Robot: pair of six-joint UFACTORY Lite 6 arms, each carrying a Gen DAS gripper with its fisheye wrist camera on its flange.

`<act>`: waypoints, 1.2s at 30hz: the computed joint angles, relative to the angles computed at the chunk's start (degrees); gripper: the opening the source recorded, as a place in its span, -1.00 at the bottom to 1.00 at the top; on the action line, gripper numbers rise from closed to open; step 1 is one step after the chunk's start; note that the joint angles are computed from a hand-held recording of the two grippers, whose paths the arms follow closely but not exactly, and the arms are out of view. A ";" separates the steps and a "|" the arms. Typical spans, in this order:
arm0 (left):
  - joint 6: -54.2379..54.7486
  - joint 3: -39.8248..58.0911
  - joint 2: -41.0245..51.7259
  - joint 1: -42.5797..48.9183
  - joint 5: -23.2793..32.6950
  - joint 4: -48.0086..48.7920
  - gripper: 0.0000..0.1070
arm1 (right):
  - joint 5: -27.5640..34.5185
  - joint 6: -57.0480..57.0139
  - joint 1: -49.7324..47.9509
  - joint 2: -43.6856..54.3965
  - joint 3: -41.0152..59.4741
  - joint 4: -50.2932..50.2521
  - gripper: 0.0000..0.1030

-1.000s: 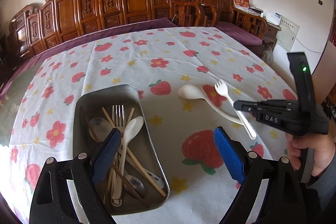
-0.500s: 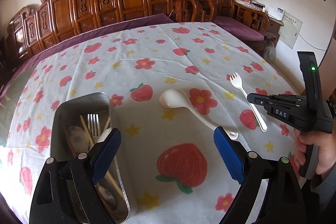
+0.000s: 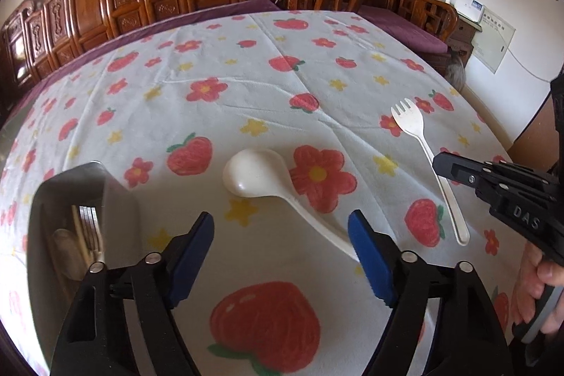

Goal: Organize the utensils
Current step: 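Close the left gripper on a white plastic spoon while the right holds the fork, then lower the white spoon into the steel tray and open the left gripper while the right carries the fork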

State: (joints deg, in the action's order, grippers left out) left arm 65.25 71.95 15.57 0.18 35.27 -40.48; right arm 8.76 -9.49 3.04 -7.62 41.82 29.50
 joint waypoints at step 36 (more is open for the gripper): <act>-8.42 7.06 7.87 -4.74 3.06 3.02 -0.94 | 1.79 -10.63 -0.03 -1.90 0.26 11.29 -0.93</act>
